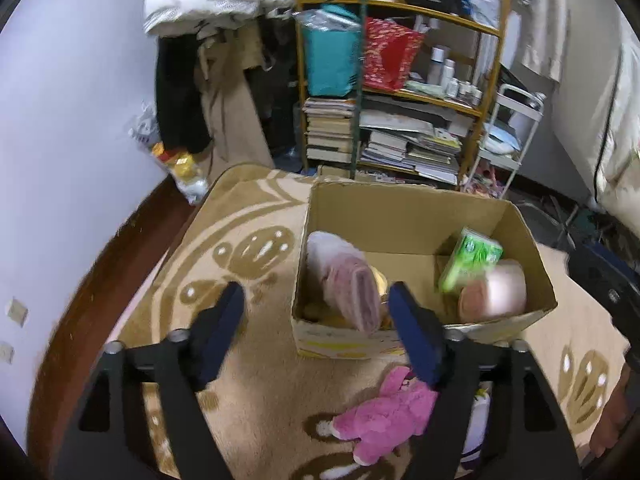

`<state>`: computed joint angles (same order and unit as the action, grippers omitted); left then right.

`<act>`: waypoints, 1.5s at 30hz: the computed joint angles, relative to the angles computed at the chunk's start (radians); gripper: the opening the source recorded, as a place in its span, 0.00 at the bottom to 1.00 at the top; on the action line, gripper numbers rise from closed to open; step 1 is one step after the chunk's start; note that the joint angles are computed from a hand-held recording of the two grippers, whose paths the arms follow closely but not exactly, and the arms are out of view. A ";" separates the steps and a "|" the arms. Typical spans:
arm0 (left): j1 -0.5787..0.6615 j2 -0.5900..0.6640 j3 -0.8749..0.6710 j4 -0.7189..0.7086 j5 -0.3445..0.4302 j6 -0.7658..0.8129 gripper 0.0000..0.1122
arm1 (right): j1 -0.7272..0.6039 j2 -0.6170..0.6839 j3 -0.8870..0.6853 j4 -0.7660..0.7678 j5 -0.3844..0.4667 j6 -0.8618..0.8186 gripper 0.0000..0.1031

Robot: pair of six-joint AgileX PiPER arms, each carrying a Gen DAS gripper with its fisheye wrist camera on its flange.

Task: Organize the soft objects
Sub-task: 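Open both tools to drop the roll and cake plush into the box, then lower the left tool onto the pink bear plush while the right tool grasps the purple-haired doll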

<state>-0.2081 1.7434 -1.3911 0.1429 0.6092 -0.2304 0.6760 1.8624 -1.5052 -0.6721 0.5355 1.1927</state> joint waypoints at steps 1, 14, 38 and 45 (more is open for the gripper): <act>0.009 -0.008 0.004 -0.016 0.001 0.004 0.68 | 0.002 -0.010 0.008 -0.013 0.003 0.012 0.93; 0.055 -0.171 0.169 -0.071 -0.045 0.068 0.89 | 0.026 -0.176 0.180 -0.078 0.032 0.086 1.00; 0.008 -0.212 0.407 -0.081 -0.137 0.064 0.89 | 0.105 -0.134 0.320 0.084 -0.010 0.009 1.00; 0.015 -0.178 0.443 -0.136 -0.174 0.137 0.89 | 0.087 -0.096 0.324 0.145 -0.035 -0.025 1.00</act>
